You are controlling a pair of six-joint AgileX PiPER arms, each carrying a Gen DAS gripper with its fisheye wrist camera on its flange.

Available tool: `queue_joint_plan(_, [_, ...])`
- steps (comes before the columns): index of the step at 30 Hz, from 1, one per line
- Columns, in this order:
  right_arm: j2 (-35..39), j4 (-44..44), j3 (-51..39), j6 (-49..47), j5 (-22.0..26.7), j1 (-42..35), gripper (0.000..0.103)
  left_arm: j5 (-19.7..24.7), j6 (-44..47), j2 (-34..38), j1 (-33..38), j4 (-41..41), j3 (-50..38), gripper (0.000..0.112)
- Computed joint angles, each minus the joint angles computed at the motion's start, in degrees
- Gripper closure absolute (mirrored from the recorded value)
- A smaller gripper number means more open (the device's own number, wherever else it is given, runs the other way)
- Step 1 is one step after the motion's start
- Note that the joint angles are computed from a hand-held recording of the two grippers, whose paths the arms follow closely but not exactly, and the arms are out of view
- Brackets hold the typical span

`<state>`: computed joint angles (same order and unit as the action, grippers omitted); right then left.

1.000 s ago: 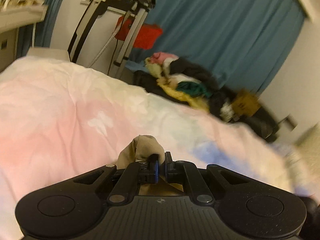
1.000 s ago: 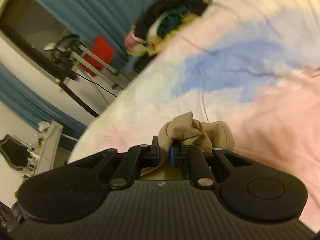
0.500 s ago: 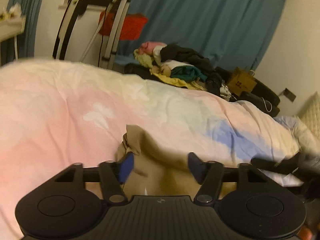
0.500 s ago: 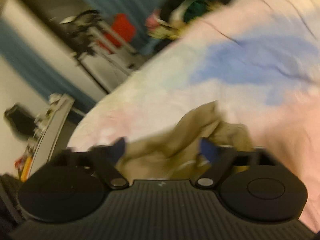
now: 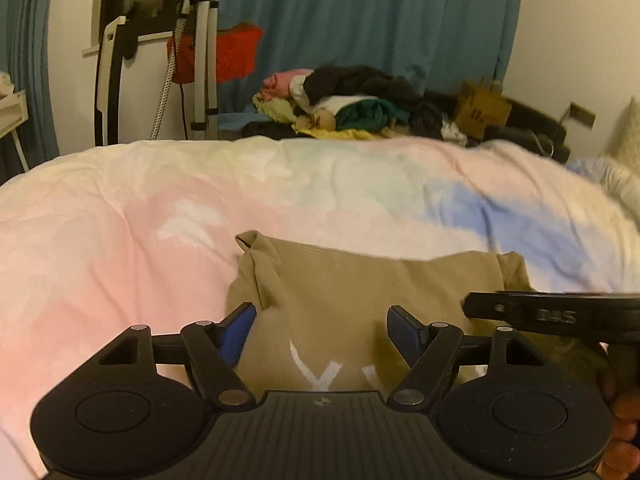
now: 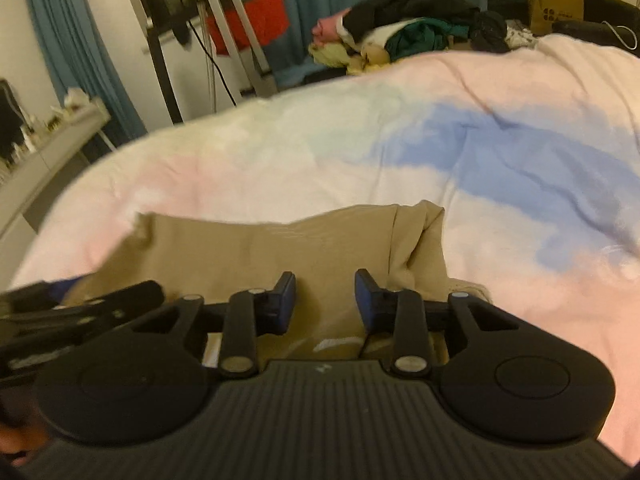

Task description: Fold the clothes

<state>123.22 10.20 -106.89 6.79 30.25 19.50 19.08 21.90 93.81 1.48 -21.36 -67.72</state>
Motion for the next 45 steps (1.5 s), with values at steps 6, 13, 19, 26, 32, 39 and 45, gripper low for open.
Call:
queue_joint_plan(6, [-2.7, -2.2, 3.9, 1.4, -2.1, 0.7, 0.068, 0.5, 4.4, -2.0, 0.9, -3.0, 1.9, 0.038])
queue_joint_plan(13, [-18.9, 1.7, 20.4, -2.4, -9.6, 2.6, 0.066, 5.6, 4.2, -11.0, 2.2, -5.2, 7.0, 0.038])
queue_joint_plan(19, [-22.5, -0.2, 27.4, 3.2, -7.0, 4.2, 0.066, 6.8, 0.7, -18.3, 2.7, -2.9, 13.4, 0.038])
queue_joint_plan(26, [-20.8, -8.0, 26.7, 8.8, -5.4, 6.3, 0.069, 13.6, 6.9, -26.0, 10.6, -14.1, 17.2, 0.038])
queue_joint_plan(32, [-20.8, -6.5, 26.5, 8.9, -5.1, 5.8, 0.068, 33.8, 17.3, -26.2, 25.5, -32.0, 18.6, 0.035])
queue_joint_plan(39, [-21.0, -9.6, 27.0, 11.5, -5.6, 6.7, 0.067, 33.7, 13.6, -11.9, 23.4, -42.4, 17.8, 0.037])
queue_joint_plan(45, [-21.1, -10.5, 27.2, 12.3, -5.9, 6.9, 0.068, 33.6, 15.5, -6.1, 25.5, -53.5, 18.7, 0.046])
